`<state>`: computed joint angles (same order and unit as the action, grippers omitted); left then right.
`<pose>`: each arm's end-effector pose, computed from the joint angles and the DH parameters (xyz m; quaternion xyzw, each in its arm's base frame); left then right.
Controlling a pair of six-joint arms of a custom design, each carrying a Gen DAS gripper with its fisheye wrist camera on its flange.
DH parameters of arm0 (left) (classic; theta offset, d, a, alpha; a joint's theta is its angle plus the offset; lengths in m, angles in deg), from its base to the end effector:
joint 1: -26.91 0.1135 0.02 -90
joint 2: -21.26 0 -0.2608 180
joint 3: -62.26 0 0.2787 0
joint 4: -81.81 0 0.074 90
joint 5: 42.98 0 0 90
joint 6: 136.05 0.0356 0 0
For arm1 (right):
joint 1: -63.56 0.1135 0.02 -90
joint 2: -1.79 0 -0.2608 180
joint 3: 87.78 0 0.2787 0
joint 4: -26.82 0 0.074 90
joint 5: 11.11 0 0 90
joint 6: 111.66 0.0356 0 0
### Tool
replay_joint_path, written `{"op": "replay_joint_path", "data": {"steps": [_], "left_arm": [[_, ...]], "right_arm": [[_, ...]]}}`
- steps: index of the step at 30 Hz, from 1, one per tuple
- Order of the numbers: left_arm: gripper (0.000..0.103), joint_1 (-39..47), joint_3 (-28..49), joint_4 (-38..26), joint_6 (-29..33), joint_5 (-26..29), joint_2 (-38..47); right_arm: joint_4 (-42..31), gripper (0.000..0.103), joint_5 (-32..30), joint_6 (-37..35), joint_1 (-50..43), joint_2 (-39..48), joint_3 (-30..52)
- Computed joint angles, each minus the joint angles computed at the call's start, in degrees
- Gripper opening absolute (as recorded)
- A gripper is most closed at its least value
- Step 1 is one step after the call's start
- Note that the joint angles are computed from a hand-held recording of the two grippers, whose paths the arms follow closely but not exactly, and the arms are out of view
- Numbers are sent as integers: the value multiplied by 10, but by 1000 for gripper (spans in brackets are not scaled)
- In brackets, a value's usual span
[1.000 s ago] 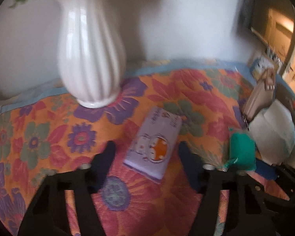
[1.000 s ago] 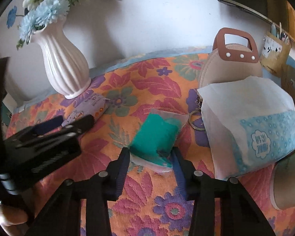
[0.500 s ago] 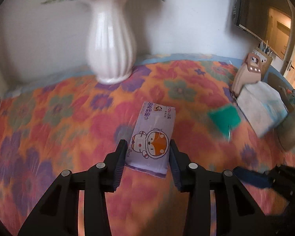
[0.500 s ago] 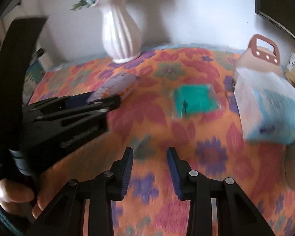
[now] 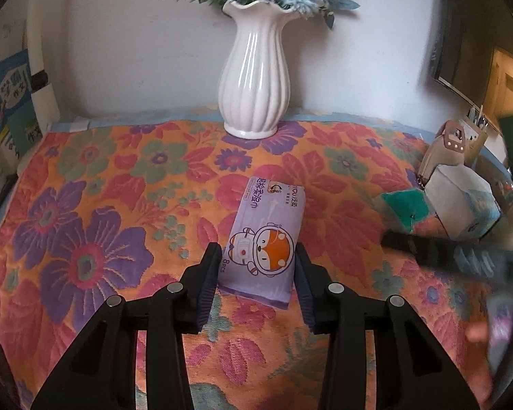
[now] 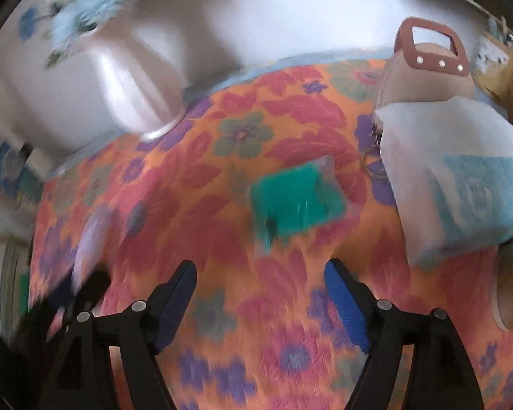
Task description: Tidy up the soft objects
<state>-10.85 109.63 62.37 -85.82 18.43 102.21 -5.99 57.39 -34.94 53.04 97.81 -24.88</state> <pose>0.2274 -0.1546 0.1328 -0.0944 0.9175 -0.0098 0.3862 0.3214 -0.0464 0.1228 -0.0620 0.9596 0.1363 0.2381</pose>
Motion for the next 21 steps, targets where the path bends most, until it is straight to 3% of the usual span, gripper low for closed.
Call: {"op": "replay_joint_path", "data": {"steps": [2, 4, 7, 9, 10, 12, 14, 17, 21], "left_arm": [[38, -2, 3, -3, -5, -1, 4], [38, 2, 10, -9, -8, 4, 13], [38, 4, 7, -6, -8, 12, 9], [38, 3, 5, -4, -8, 13, 7], [38, 4, 4, -3, -7, 14, 7], [38, 5, 4, -2, -6, 16, 6], [38, 9, 1, 4, -3, 19, 6], [38, 12, -1, 8, -2, 23, 6], [38, 12, 4, 3, -8, 20, 13]], "right_arm": [[19, 76, 3, 28, 16, 14, 17], [15, 83, -20, 28, 31, 58, 54], [70, 83, -8, 12, 44, 70, 47], [76, 73, -9, 9, 42, 64, 41], [82, 52, 2, 8, 43, 59, 36], [84, 27, 6, -3, 36, 56, 32], [44, 19, -45, -32, 13, 63, 45], [-13, 18, -110, -116, -22, 45, 26], [-52, 19, -110, -182, -55, 4, -4]]}}
